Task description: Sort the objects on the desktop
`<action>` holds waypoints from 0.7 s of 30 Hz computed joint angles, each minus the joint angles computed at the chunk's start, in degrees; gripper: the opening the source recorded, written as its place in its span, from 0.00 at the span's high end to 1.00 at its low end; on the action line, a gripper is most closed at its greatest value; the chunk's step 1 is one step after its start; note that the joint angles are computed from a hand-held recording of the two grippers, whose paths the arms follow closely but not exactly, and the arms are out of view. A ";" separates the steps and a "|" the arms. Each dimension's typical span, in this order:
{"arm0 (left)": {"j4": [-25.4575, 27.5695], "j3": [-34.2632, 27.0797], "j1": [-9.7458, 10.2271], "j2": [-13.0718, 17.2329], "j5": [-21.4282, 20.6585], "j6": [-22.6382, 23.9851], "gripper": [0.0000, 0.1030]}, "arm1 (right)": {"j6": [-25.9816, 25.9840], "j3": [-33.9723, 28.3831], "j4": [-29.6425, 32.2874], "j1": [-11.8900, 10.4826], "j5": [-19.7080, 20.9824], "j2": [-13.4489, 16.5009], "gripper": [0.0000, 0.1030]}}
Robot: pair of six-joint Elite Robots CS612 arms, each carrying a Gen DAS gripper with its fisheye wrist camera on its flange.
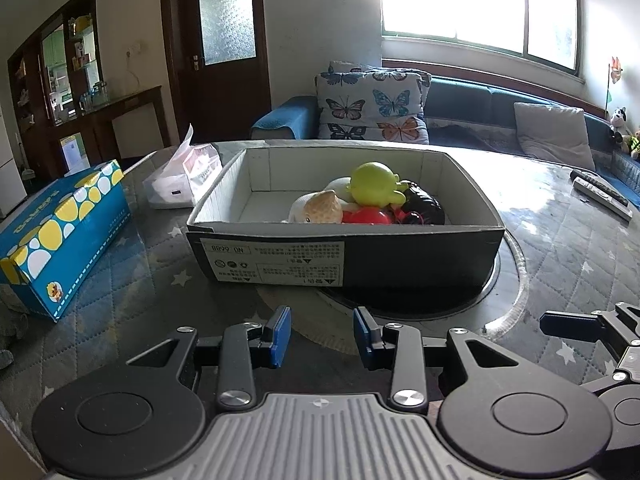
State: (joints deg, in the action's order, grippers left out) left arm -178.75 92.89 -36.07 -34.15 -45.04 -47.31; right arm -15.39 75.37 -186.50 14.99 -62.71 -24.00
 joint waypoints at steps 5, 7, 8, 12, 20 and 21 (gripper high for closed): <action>-0.70 -0.17 0.22 0.03 0.26 0.83 0.64 | 0.45 -0.83 0.57 0.13 0.27 0.24 0.00; -1.03 -0.28 0.31 0.08 0.26 1.16 0.64 | 0.48 -1.11 0.81 0.20 0.27 0.33 0.00; -1.15 -0.34 0.36 0.09 0.24 1.32 0.64 | 0.43 -1.24 0.95 0.23 0.26 0.37 0.00; -1.33 -0.68 0.56 0.23 0.20 1.85 0.64 | 0.25 -1.83 1.35 0.37 0.10 0.55 0.00; -0.76 -1.40 1.30 0.43 -0.68 1.74 0.64 | 1.34 -3.74 2.41 0.72 -0.59 1.24 0.00; -0.67 -1.47 1.39 0.45 -0.79 1.72 0.64 | 1.39 -3.97 2.56 0.76 -0.69 1.33 0.00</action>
